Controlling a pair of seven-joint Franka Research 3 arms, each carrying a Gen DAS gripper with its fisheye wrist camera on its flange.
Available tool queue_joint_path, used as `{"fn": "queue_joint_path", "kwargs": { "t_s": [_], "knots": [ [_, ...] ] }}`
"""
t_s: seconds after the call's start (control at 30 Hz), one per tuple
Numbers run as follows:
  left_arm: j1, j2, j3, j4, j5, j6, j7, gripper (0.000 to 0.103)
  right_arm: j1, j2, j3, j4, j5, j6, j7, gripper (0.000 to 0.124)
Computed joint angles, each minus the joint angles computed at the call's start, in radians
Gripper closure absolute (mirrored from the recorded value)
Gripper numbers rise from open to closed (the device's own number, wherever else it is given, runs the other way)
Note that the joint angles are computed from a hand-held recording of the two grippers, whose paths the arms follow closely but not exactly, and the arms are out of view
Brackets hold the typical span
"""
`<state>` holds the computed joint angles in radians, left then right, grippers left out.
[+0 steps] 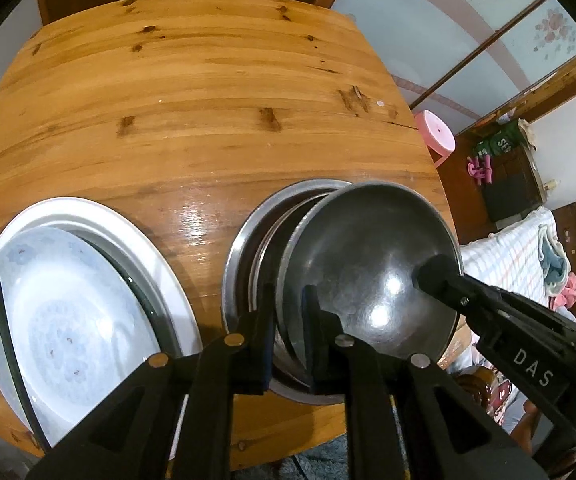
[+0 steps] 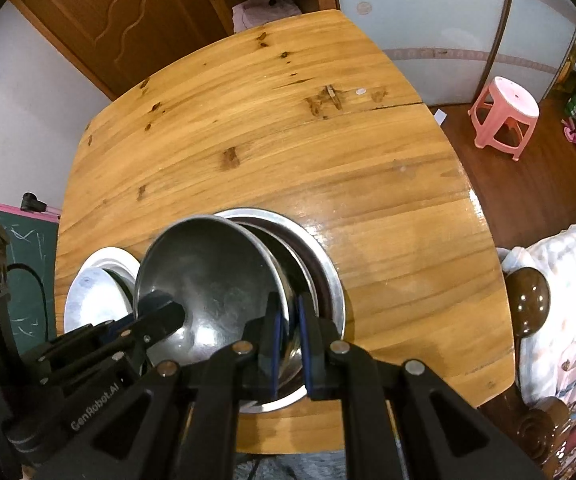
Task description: Organize plates and bowls
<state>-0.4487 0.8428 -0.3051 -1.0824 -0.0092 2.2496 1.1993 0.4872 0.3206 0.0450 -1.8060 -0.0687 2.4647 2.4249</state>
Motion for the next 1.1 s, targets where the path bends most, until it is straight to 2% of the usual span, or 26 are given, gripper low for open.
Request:
{"fn": "queue_joint_path", "kwargs": {
  "t_s": [0.07,0.13,0.33,0.53,0.77,0.93,1.1],
  "knots": [
    [-0.008,0.001,0.006,0.009,0.013,-0.002,0.006,0.082,0.005,0.007,-0.005,0.015,-0.019,-0.021,0.0,0.116],
    [-0.016,-0.003,0.012,0.009,0.026,0.003,0.007,0.069,0.009,0.014,-0.006,0.028,-0.031,-0.04,-0.001,0.115],
    [-0.021,-0.027,0.011,-0.009,0.04,0.051,0.019,0.041,0.005,-0.001,-0.007,0.016,-0.033,-0.04,-0.015,0.115],
    [-0.019,-0.074,0.01,-0.068,0.062,0.119,0.037,0.035,0.01,-0.033,-0.012,-0.004,-0.08,-0.019,0.023,0.115],
    [-0.012,-0.173,0.023,-0.204,0.109,0.246,0.029,0.033,0.027,-0.071,-0.01,-0.016,-0.168,0.002,0.074,0.115],
    [-0.018,-0.292,0.058,-0.345,0.194,0.332,-0.036,0.02,0.028,-0.102,0.004,-0.034,-0.198,0.033,0.089,0.115],
    [0.005,-0.398,0.061,-0.456,0.236,0.36,-0.105,0.02,0.042,-0.127,0.017,-0.04,-0.249,0.057,0.107,0.116]
  ]
}}
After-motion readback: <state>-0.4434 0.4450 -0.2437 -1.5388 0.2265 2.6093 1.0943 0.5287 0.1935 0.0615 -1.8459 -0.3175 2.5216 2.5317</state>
